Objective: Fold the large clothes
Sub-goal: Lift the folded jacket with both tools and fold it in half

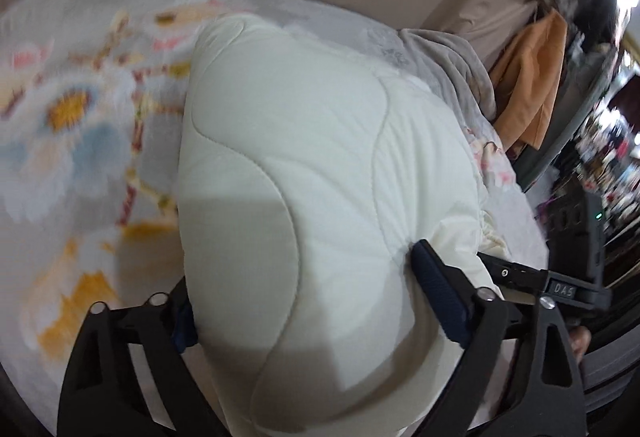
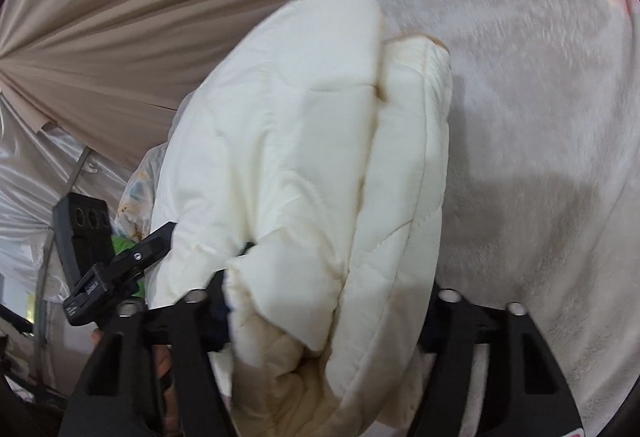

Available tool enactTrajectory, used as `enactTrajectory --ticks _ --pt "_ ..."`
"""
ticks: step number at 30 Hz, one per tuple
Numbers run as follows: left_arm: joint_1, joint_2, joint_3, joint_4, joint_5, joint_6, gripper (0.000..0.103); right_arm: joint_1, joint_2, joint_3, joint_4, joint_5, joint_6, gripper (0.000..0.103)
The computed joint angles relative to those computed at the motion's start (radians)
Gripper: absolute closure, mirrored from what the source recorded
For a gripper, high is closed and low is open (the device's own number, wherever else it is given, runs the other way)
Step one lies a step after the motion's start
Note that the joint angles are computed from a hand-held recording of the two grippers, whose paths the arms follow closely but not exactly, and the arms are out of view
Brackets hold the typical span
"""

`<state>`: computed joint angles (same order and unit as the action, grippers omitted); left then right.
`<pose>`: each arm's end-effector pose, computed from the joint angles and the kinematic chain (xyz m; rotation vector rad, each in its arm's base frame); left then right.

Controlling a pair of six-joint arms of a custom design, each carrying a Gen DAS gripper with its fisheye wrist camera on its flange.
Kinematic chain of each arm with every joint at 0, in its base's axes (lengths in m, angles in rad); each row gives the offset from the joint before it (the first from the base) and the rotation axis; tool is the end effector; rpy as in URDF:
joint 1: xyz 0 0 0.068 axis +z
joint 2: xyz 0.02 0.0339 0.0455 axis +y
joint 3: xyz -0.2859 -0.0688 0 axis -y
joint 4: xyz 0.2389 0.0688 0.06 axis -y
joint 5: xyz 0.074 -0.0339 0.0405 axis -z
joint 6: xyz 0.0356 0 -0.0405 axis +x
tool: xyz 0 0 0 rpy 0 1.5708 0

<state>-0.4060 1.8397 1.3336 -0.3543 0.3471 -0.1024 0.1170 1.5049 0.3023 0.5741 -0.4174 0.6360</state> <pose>0.3665 -0.1707 0.2443 0.5307 2.4101 -0.6476 0.2261 0.0411 0.1348 0.3448 2.2502 0.8697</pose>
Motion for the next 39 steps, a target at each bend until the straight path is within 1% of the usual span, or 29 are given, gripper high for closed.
enactTrajectory --ticks 1,2,4,6,9,13,15,17,22,24,29,32,36,39 --pt "-0.007 -0.011 0.005 0.0 -0.018 0.012 0.023 0.015 -0.028 0.007 -0.023 0.029 0.002 0.054" --pt "-0.016 -0.024 0.014 0.0 -0.039 0.027 0.024 0.034 -0.064 0.012 -0.047 0.065 0.006 0.057" --pt "-0.025 -0.048 0.028 0.004 -0.064 0.055 0.028 0.074 -0.13 0.023 -0.091 0.137 0.012 0.058" --pt "-0.035 -0.074 0.037 0.018 -0.083 0.077 0.029 0.109 -0.203 0.033 -0.14 0.214 0.003 0.059" --pt "-0.045 -0.113 0.049 0.04 -0.099 0.099 0.029 0.184 -0.325 0.063 -0.227 0.358 -0.019 0.059" --pt "-0.041 -0.18 0.05 0.075 -0.096 0.119 0.029 0.238 -0.46 0.114 -0.334 0.482 -0.073 0.059" --pt "-0.036 -0.211 0.054 0.092 -0.101 0.131 0.029 0.288 -0.487 0.162 -0.37 0.563 -0.104 0.059" --pt "-0.022 -0.24 0.058 0.113 -0.101 0.143 0.029 0.314 -0.501 0.205 -0.394 0.608 -0.133 0.059" --pt "0.03 -0.288 0.073 0.15 -0.087 0.158 0.029 0.384 -0.453 0.324 -0.392 0.689 -0.191 0.059" --pt "0.071 -0.299 0.079 0.173 -0.066 0.164 0.029 0.4 -0.426 0.376 -0.392 0.701 -0.218 0.059" --pt "0.177 -0.292 0.094 0.243 0.006 0.178 0.029 0.427 -0.292 0.498 -0.332 0.689 -0.269 0.059" --pt "0.239 -0.257 0.118 0.284 0.062 0.169 0.029 0.448 -0.197 0.581 -0.3 0.694 -0.294 0.058" --pt "0.318 -0.186 0.149 0.347 0.143 0.157 0.029 0.452 -0.069 0.674 -0.256 0.667 -0.306 0.058" --pt "0.359 -0.109 0.186 0.362 0.178 0.151 0.029 0.442 0.039 0.744 -0.238 0.643 -0.308 0.058"
